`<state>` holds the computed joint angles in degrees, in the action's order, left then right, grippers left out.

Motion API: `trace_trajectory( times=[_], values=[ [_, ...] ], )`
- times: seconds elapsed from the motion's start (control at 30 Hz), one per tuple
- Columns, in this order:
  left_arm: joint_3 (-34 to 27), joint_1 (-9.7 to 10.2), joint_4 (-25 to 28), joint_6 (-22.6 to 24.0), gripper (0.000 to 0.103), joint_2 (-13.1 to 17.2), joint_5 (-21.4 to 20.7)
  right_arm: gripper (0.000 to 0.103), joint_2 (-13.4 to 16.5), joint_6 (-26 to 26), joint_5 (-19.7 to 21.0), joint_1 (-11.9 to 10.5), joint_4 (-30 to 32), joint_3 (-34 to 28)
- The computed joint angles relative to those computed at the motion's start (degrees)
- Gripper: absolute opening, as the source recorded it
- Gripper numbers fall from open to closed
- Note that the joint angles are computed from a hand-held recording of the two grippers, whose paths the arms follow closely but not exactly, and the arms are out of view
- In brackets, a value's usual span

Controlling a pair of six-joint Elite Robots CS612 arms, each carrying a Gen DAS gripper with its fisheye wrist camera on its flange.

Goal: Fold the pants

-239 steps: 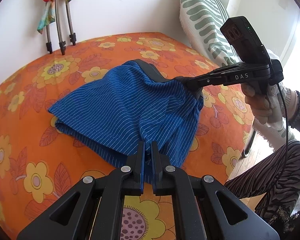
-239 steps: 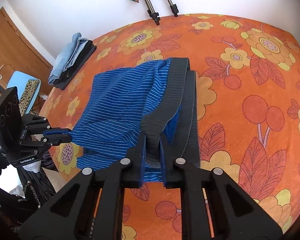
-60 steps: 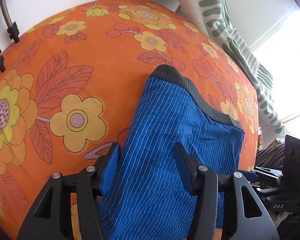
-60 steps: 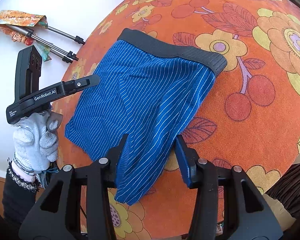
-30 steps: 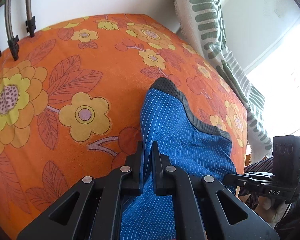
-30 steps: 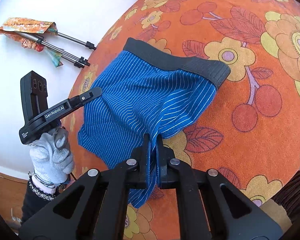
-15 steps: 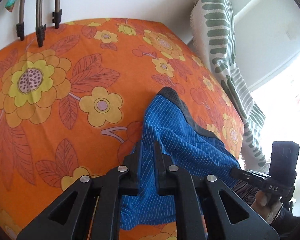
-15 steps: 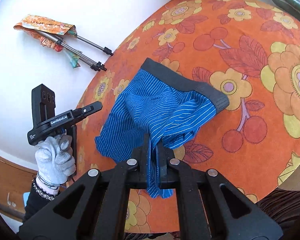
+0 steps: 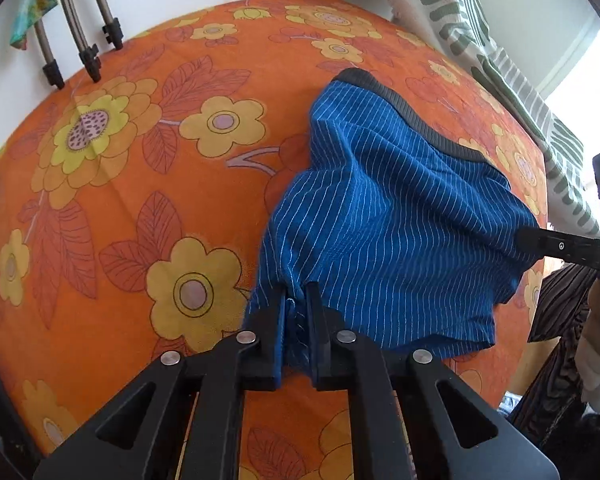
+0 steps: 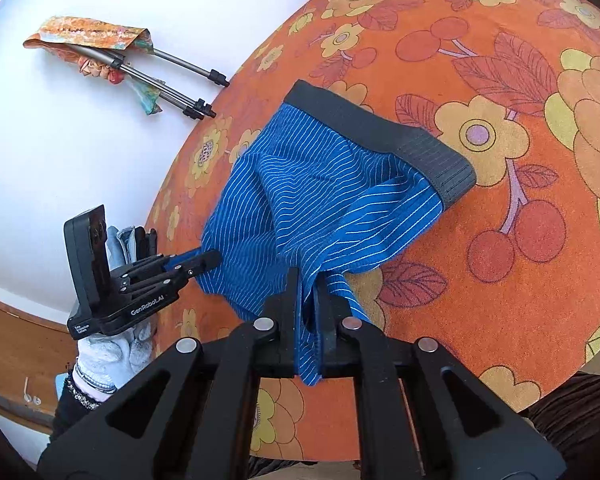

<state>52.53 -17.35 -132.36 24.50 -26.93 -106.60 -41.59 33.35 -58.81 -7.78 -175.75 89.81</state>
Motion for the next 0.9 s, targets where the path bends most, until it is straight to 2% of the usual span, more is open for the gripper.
trace_trajectory(
  times=[0.1,0.2,0.27,0.33,0.4,0.47,0.5,0.57,0.67,0.77,0.9],
  values=[
    [-1.2,0.83,-0.8,-3.4,0.008,0.7,-2.2,0.007,0.0,1.0,0.9,-0.3,0.3,0.1],
    [-4.4,1.89,1.3,-6.4,0.008,2.1,-4.7,0.016,-0.3,-0.5,0.3,-0.2,2.1,0.0],
    [-6.9,2.41,3.6,-7.8,0.008,3.3,-5.2,0.03,-0.3,-1.7,0.3,-0.1,4.2,-0.2],
    [-7.4,2.44,3.5,-9.0,0.009,3.6,-3.2,0.036,-0.4,-2.7,0.1,0.1,6.8,-0.4],
    [-5.5,2.3,0.8,-8.5,0.014,2.7,-1.7,0.036,-0.5,-4.5,0.3,0.1,9.4,-0.5],
    [-2.8,1.81,-1.9,-7.6,0.041,1.2,1.6,0.036,-0.9,-5.8,-0.9,0.0,10.7,-0.3],
    [-1.6,1.85,-3.3,-7.1,0.046,0.5,1.3,0.036,-1.1,-5.7,-0.8,-0.3,10.2,-0.1],
    [2.4,1.83,-7.6,-6.7,0.047,-1.6,0.4,0.042,-1.3,-4.8,-1.2,-1.0,8.8,0.4],
    [8.1,1.31,-10.5,-3.4,0.047,-4.8,-3.1,0.042,-1.5,-4.6,-2.5,-1.7,8.3,0.0],
    [14.0,-0.12,-13.7,0.3,0.047,-7.8,-4.9,0.042,-0.9,-4.9,-2.1,-2.4,8.7,-1.3],
    [19.5,-2.07,-14.9,4.0,0.048,-10.3,-7.7,0.042,0.2,-5.1,-2.6,-3.1,12.0,-3.5]
  ],
)
